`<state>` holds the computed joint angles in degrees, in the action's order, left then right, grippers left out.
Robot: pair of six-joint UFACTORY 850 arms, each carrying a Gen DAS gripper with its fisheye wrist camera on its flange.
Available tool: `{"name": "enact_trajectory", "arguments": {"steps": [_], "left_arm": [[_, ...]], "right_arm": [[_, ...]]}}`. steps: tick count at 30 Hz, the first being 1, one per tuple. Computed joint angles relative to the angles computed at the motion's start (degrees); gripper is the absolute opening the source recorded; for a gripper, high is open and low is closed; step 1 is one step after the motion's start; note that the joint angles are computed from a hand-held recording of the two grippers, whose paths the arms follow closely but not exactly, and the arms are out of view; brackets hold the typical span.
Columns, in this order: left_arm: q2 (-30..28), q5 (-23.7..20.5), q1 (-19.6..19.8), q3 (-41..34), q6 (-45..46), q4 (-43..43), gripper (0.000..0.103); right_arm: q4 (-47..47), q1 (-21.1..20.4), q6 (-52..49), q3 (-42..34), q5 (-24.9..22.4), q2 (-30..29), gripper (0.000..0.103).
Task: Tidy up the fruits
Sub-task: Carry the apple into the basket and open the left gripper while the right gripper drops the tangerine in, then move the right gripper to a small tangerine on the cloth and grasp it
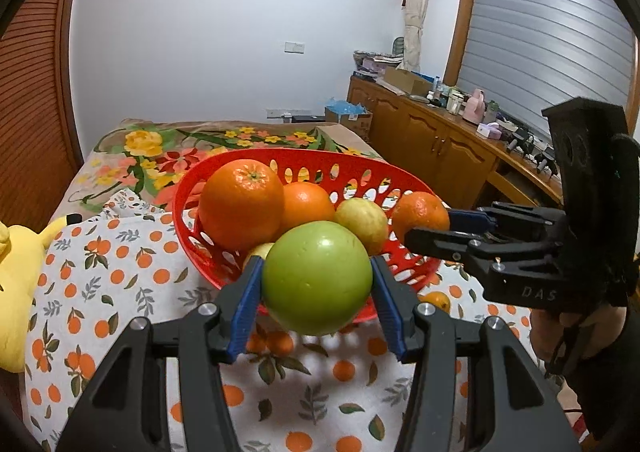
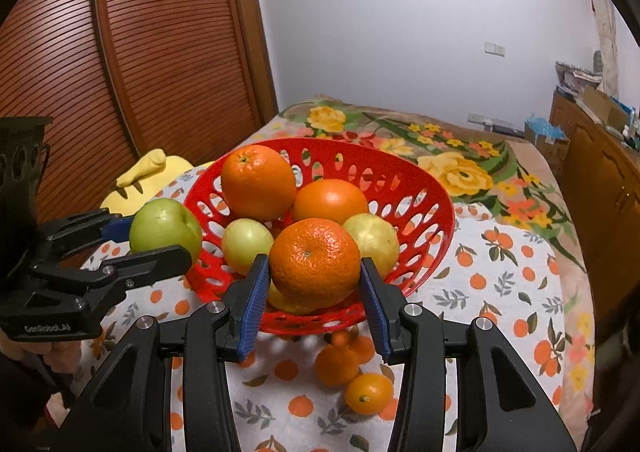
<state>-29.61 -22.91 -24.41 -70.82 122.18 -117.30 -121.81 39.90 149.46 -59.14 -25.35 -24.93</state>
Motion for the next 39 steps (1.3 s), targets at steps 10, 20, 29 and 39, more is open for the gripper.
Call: {"name": "enact_trajectory", "arguments": {"steps": [10, 20, 29, 39], "left_arm": [[-3.0, 2.2, -0.4, -4.5, -4.1, 3.9, 0.052], [-6.9, 3.8, -1.6, -10.3, -11.4, 11.3, 0.053], [-9.3, 6.0, -2.8, -14.0, -17.5, 17.2, 0.053], [-9.1, 6.3, -2.7, -13.5, -19.9, 19.1, 0.053]], "right_arm": [[-1.5, -0.5, 2.4, 1.0, -2.5, 0.5, 0.057], [3.9, -0.1, -1.5, 3.1, -6.0, 2.3, 0.057], [5.7, 0.5, -2.3, 4.8, -7.1, 3.3, 0.057], [5.8, 1.1, -0.3, 6.7, -8.0, 4.3, 0.057]]}}
